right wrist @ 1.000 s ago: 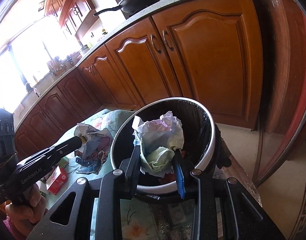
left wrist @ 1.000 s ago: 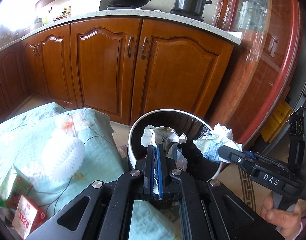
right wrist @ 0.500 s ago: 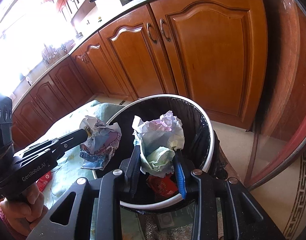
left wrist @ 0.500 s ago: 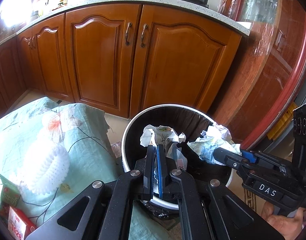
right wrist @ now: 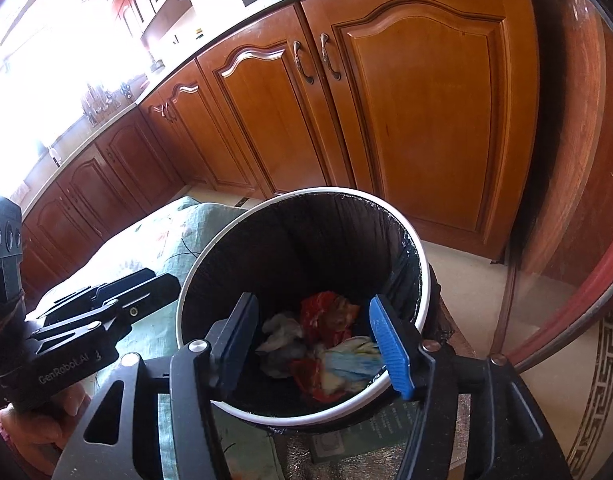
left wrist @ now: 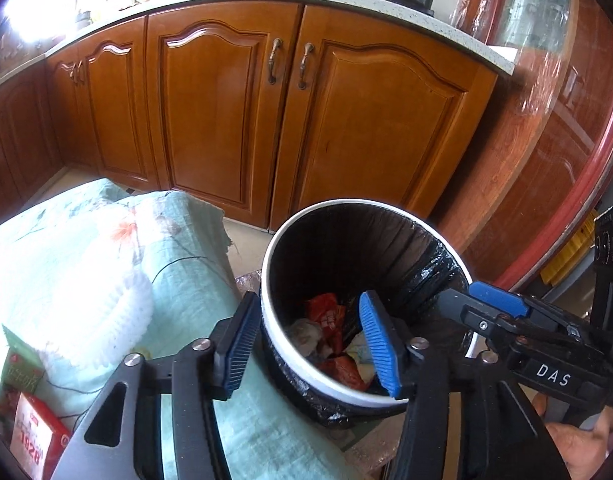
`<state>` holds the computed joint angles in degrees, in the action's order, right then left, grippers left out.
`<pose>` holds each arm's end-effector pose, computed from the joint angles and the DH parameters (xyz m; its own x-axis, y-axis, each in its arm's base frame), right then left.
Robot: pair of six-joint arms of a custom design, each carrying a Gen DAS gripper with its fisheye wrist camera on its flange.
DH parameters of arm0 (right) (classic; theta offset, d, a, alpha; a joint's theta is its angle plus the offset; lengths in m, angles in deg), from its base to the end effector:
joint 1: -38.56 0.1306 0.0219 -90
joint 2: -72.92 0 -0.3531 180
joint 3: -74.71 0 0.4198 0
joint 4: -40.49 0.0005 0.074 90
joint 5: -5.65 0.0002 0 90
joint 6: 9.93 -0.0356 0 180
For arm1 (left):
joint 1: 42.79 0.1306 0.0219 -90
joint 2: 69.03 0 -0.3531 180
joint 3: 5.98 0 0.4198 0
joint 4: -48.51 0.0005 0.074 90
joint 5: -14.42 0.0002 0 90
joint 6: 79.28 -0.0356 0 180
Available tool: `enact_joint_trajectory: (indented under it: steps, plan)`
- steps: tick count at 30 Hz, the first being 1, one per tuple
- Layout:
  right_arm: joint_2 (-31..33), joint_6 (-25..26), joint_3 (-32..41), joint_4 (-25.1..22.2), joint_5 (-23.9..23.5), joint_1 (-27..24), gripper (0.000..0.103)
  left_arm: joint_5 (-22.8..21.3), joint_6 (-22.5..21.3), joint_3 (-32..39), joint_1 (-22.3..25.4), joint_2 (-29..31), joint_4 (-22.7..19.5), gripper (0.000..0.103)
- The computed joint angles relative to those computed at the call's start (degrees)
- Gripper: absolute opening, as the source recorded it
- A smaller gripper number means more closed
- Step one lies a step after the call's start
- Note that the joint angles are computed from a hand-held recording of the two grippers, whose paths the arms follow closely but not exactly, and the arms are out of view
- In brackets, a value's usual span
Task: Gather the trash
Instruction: 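Open both grippers to drop the crumpled items into the bin, then move both grippers back toward the green pouch and milk carton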
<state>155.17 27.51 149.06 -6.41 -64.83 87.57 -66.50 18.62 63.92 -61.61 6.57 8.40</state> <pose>0.3058 0.3330 0.3348 -0.7904 0.2313 -0.5672 0.0699 0.9540 0.2917 0.4029 -0.1438 0.3525 -0.7304 0.1055 -0.6749 0.3254 0.9224 -0.2079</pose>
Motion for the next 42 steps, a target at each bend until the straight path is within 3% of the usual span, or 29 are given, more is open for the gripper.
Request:
enact_joint_trajectory:
  steps: [3, 5, 7, 18, 27, 32, 42]
  plan:
    - [-1.6, -1.5, -1.3, 1.7, 1.2, 1.3, 0.072, -0.6, 0.7, -2.7, 0.9, -3.3, -0.1, 0.068]
    - [-2.2, -2.7, -1.7, 3.0, 2.1, 2.4, 0.084, -0.5, 1.0, -5.1, 1.6, -6.4, -0.1, 0.070]
    - [-2.5, -3.7, -2.1, 4.1, 2.7, 3.9, 0.088, -0.6, 0.9, -7.3, 2.1, -9.5, -0.6, 0.072]
    - [1.1, -7.9, 0.7, 7.0, 2.5, 11.1, 0.089, 2.9, -0.7, -16.7, 10.3, -27.5, -8.8, 0.073]
    - [6.1, -8.5, 4.7, 9.6, 0.5, 14.7, 0.089, 11.6, -5.5, -20.1, 25.8, -38.9, -18.7, 0.073]
    - [9.3, -7.7, 7.6, 10.6, -0.5, 16.6, 0.089, 15.7, -10.8, -20.4, 35.3, -43.6, -23.9, 0.073]
    - [16.2, -4.8, 14.5, 11.0, -3.5, 19.0, 0.089, 25.0, -23.3, -19.2, 54.2, -45.2, -32.7, 0.073]
